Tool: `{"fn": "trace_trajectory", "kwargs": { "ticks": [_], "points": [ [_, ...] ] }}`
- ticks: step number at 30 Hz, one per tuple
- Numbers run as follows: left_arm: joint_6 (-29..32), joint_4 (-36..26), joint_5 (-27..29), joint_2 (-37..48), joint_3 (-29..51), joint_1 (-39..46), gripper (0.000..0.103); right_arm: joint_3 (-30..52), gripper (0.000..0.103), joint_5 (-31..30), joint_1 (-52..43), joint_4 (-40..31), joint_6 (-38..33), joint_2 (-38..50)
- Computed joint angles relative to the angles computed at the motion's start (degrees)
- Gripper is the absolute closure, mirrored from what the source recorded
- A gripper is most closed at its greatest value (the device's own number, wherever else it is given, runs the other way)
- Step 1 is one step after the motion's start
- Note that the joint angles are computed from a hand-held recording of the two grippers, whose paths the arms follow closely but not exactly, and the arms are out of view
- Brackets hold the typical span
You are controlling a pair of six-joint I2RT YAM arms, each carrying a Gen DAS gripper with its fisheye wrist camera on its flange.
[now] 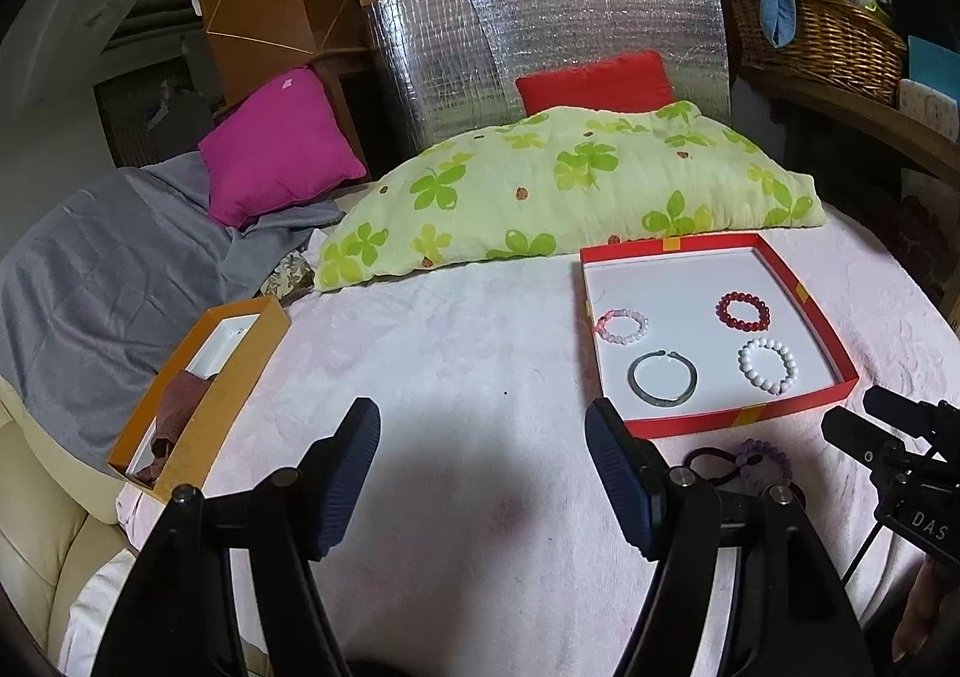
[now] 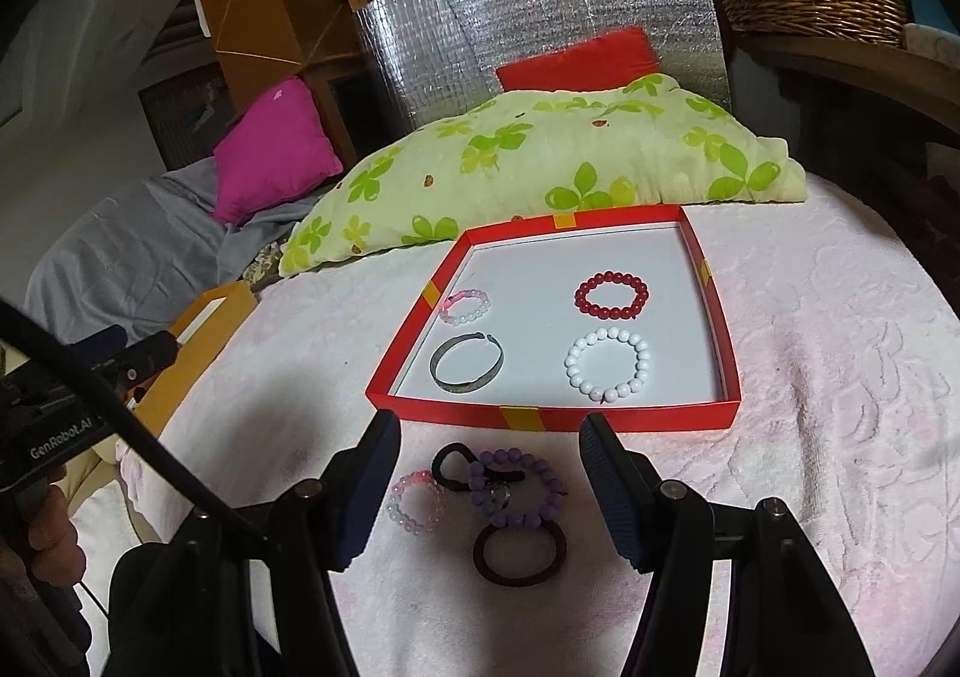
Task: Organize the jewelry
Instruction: 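Raise both open tools back from the red box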
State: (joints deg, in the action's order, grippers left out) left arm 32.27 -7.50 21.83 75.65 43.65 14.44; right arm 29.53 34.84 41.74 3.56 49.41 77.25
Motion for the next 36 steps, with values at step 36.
{"fn": "trace_trajectory", "kwargs": {
  "ticks": [36],
  "points": [
    [0.4, 1.4, -4.4, 4.4, -1.4, -5.1, 0.031, -2.8, 0.037, -3.9, -2.2, 0.2, -0.6, -1.3]
  ]
}}
